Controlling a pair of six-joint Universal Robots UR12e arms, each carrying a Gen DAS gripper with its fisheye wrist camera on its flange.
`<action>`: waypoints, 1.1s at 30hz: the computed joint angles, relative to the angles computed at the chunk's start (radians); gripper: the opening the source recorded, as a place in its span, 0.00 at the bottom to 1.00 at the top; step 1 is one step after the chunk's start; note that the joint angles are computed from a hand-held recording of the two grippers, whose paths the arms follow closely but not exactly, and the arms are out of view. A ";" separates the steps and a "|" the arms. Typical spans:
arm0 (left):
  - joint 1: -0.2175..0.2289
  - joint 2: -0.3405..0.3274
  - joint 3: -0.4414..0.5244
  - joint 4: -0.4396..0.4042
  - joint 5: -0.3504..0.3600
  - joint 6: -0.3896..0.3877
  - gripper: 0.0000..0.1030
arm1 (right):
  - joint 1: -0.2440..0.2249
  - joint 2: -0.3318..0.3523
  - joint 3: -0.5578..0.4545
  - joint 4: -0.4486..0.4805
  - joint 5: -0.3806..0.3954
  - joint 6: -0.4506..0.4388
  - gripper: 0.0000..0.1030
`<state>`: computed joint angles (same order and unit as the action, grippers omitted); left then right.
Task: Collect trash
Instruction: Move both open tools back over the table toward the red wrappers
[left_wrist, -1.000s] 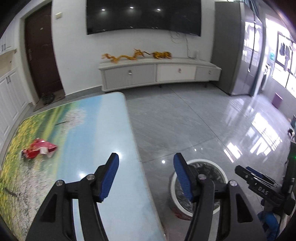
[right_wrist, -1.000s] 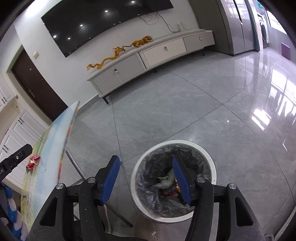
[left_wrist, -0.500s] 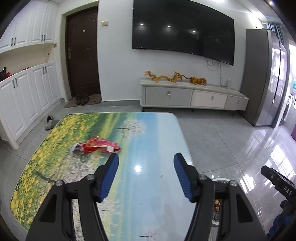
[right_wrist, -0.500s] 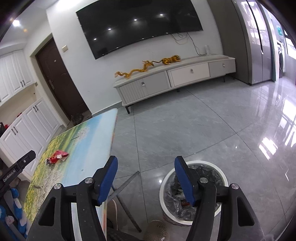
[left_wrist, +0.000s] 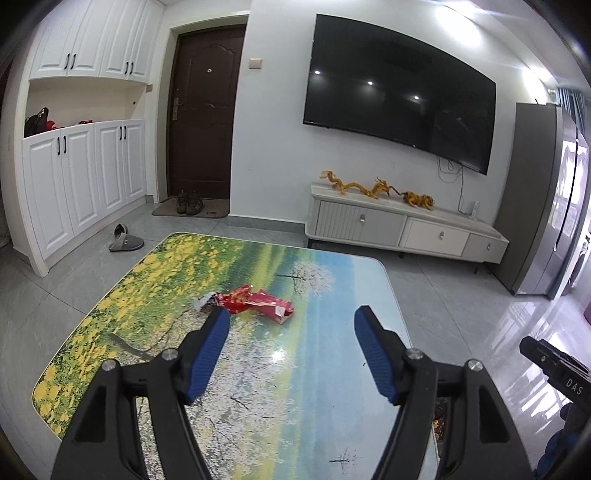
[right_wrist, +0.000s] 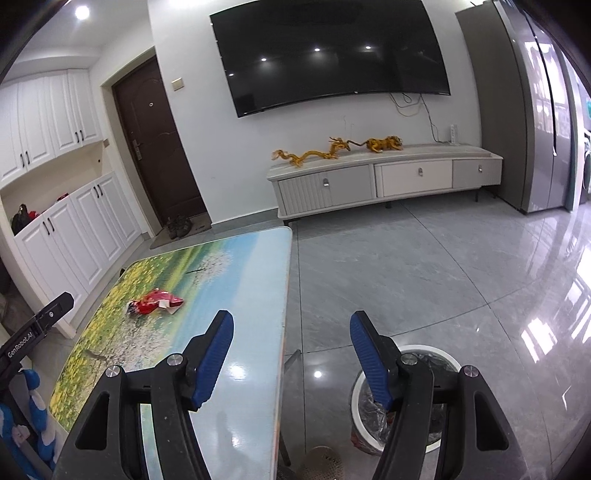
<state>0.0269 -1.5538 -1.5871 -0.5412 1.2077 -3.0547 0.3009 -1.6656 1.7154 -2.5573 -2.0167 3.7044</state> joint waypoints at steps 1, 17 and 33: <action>0.006 0.002 -0.001 0.003 -0.004 -0.005 0.67 | 0.006 0.005 -0.007 0.000 -0.003 -0.008 0.62; 0.070 0.010 -0.016 0.025 -0.041 -0.064 0.67 | 0.054 0.070 -0.083 -0.015 -0.002 -0.093 0.64; 0.075 -0.040 0.018 -0.057 0.000 -0.058 0.67 | 0.038 0.119 -0.122 0.011 0.070 -0.114 0.64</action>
<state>0.1021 -1.5939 -1.5689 -0.5980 1.2081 -3.1131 0.3392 -1.5471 1.5935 -2.5464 -1.9466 3.5908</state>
